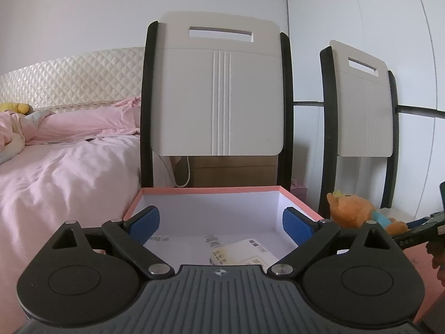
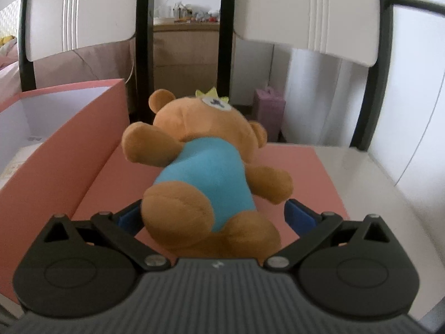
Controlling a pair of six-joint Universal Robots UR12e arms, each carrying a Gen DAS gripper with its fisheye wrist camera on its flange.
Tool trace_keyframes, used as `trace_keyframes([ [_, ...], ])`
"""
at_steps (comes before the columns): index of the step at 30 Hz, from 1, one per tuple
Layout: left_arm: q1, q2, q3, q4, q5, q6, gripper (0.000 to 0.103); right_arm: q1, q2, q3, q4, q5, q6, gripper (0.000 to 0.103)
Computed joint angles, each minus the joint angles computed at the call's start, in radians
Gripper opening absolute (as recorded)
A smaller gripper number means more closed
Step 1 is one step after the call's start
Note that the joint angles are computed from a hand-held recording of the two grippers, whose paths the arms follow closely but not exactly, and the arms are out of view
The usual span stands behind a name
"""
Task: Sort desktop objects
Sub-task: 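Move the right gripper to the orange teddy bear and grasp its legs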
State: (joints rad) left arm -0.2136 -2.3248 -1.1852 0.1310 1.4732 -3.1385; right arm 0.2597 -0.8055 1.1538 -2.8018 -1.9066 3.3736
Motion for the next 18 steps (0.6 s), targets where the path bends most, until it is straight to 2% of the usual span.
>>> trace_keyframes([
  [1, 0.000, 0.000, 0.000, 0.000, 0.000, 0.000, 0.097, -0.003, 0.000, -0.001, 0.009, 0.014, 0.010, 0.102],
  [3, 0.000, 0.000, 0.000, -0.002, -0.001, -0.001, 0.097, -0.009, -0.002, 0.000, 0.016, 0.045, 0.021, 0.090],
  [4, -0.001, 0.000, 0.000, -0.002, 0.000, -0.002, 0.097, -0.012, -0.005, 0.005, 0.015, 0.058, 0.028, 0.087],
  [8, -0.002, -0.001, -0.001, 0.004, 0.006, -0.003, 0.097, -0.011, -0.021, 0.034, -0.028, 0.061, 0.048, 0.074],
  [14, -0.002, -0.003, 0.002, 0.006, 0.004, 0.004, 0.097, -0.010, -0.050, 0.066, -0.085, 0.074, 0.075, 0.071],
  [18, -0.001, -0.002, 0.001, 0.000, 0.001, 0.006, 0.097, -0.005, -0.062, 0.066, -0.124, 0.072, 0.059, 0.071],
])
